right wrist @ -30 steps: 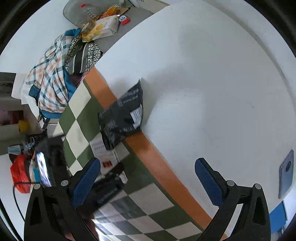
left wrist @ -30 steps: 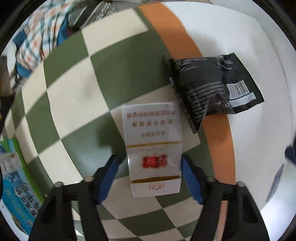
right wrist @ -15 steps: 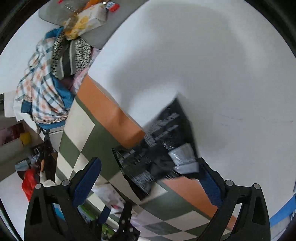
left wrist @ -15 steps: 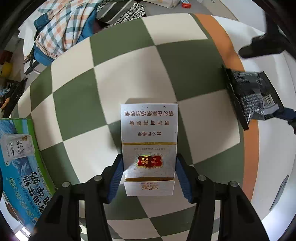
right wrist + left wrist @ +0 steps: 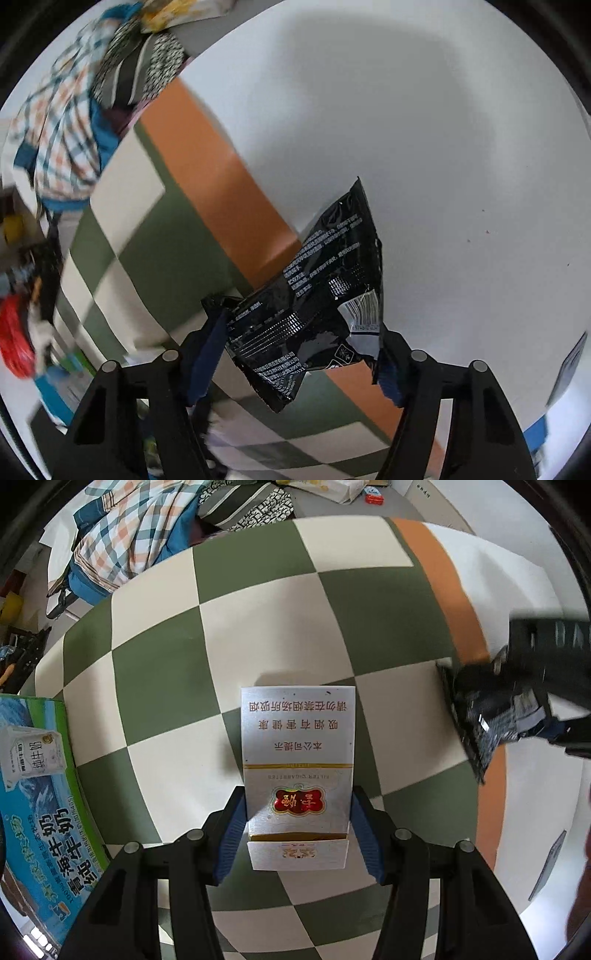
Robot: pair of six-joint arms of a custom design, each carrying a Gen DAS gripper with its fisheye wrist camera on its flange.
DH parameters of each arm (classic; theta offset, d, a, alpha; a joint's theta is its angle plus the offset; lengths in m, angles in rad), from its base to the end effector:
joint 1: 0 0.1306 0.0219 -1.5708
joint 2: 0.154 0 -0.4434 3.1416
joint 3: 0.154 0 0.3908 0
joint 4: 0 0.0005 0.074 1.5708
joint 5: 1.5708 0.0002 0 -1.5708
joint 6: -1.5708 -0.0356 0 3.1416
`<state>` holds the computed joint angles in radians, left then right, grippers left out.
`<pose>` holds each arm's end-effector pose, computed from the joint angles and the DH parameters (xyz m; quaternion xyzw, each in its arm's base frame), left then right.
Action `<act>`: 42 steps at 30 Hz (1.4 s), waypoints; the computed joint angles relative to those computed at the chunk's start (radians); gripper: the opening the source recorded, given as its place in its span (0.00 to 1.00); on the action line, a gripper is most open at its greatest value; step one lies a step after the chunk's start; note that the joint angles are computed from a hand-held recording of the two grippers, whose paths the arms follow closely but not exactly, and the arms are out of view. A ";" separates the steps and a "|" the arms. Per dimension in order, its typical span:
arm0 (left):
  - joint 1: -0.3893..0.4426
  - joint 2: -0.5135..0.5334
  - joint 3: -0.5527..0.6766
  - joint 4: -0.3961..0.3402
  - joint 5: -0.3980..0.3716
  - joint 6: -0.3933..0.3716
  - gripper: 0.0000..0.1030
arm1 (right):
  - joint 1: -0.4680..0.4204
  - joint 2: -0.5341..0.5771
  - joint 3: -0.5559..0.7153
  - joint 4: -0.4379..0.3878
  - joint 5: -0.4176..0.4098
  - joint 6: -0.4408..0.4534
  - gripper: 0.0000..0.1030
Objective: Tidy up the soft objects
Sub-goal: 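Carry both items into the box and release them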
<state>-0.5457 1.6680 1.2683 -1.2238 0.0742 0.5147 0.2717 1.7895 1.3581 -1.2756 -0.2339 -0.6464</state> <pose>0.4139 -0.2550 0.2987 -0.0145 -0.9989 0.0187 0.0415 0.5021 0.1479 0.2726 -0.1924 -0.9720 -0.0744 0.1122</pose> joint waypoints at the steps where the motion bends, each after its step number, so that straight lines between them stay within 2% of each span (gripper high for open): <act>1: 0.001 -0.006 -0.002 0.002 -0.001 -0.002 0.51 | 0.004 -0.009 -0.012 0.004 0.005 0.010 0.69; 10: 0.022 -0.124 -0.020 0.008 0.008 -0.007 0.51 | 0.015 -0.131 -0.141 0.090 -0.026 0.028 0.69; 13: 0.035 -0.180 -0.023 0.007 0.018 -0.020 0.51 | 0.024 -0.178 -0.160 0.096 -0.044 0.034 0.69; 17: 0.064 -0.290 -0.025 -0.008 0.032 -0.031 0.51 | 0.072 -0.255 -0.147 0.085 -0.045 0.046 0.69; 22: 0.134 -0.423 -0.027 -0.067 0.033 -0.070 0.51 | 0.181 -0.342 -0.095 0.072 -0.055 0.001 0.69; 27: 0.283 -0.556 -0.039 -0.161 0.034 -0.178 0.51 | 0.340 -0.378 -0.015 0.082 -0.070 -0.073 0.69; 31: 0.459 -0.615 -0.057 -0.233 0.048 -0.307 0.51 | 0.489 -0.308 0.086 0.095 -0.076 -0.114 0.69; 32: 0.525 -0.624 -0.070 -0.247 0.063 -0.351 0.51 | 0.528 -0.279 0.115 0.093 -0.075 -0.116 0.69; 36: 0.715 -0.601 -0.111 -0.265 0.125 -0.467 0.51 | 0.639 -0.195 0.188 0.073 -0.072 -0.105 0.69; 38: 0.782 -0.568 -0.129 -0.280 0.172 -0.514 0.51 | 0.679 -0.145 0.236 0.045 -0.037 -0.074 0.69; 42: 0.843 -0.489 -0.158 -0.302 0.246 -0.572 0.51 | 0.728 -0.048 0.335 -0.029 0.018 -0.004 0.69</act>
